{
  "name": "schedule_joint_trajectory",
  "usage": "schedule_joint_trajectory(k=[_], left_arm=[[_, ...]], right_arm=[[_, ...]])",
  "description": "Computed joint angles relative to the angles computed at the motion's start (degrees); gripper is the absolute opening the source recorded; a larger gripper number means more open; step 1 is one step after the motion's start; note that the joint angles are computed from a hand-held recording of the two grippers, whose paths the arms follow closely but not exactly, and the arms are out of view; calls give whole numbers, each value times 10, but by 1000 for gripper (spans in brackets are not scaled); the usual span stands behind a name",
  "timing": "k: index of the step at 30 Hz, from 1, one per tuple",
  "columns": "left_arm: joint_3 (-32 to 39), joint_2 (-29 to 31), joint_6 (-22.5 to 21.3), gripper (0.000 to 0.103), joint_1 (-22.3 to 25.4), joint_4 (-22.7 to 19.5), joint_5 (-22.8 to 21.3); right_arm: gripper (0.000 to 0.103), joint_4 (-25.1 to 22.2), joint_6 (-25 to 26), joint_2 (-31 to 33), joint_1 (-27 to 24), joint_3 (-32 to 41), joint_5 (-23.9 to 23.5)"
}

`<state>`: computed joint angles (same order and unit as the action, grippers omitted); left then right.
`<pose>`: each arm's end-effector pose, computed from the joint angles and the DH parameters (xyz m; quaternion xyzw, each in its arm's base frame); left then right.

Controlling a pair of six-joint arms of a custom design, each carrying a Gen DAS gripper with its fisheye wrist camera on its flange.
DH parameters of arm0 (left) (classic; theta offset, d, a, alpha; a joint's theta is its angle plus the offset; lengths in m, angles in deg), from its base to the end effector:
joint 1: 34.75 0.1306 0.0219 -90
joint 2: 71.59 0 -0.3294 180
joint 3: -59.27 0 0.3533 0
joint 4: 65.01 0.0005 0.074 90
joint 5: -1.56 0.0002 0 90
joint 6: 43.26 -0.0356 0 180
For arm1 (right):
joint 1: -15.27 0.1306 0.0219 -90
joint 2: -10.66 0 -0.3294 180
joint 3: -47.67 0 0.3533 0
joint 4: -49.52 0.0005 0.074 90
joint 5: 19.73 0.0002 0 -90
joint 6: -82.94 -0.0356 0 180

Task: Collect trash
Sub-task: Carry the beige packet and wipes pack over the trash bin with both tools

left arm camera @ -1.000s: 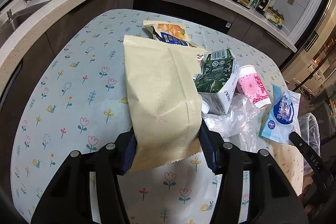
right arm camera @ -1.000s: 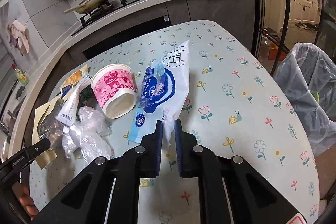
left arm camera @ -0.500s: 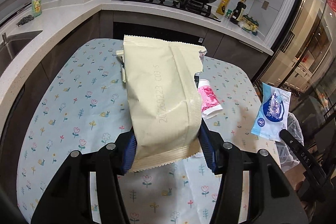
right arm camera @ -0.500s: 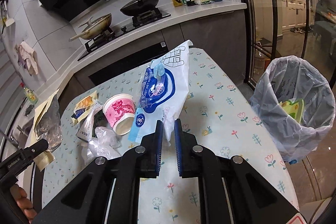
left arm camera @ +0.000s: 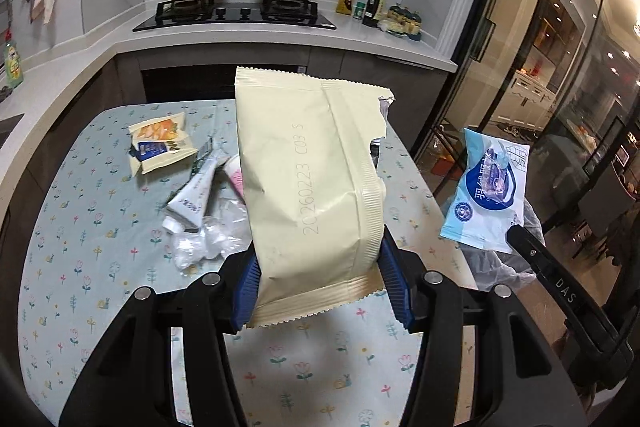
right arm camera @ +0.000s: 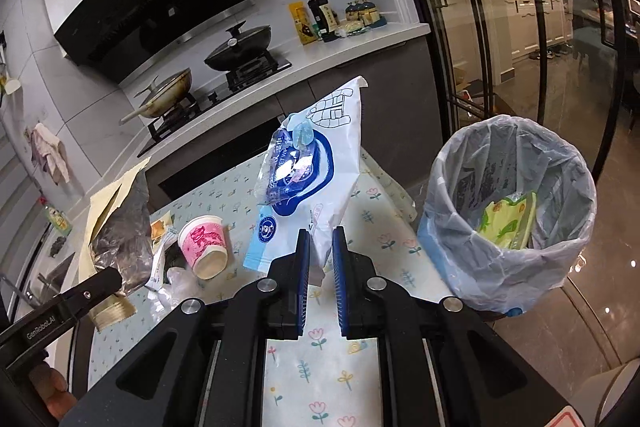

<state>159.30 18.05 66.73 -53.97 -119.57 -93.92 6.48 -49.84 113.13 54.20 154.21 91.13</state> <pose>0.4218 -0.1440 0.4473 -0.0248 0.9199 -0.0890 0.3811 0.4196 0.3220 0.4097 0.1078 0.8844 0.1535 0.4273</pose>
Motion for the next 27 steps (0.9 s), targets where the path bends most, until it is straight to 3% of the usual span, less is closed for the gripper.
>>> schedule_joint_trajectory(k=[13, 27], left_arm=[[121, 110, -13, 51, -129, -15, -5], [290, 259, -37, 51, -191, -63, 6]], right_arm=[[11, 22, -25, -122, -75, -146, 4], [11, 31, -41, -174, -156, -229, -22]])
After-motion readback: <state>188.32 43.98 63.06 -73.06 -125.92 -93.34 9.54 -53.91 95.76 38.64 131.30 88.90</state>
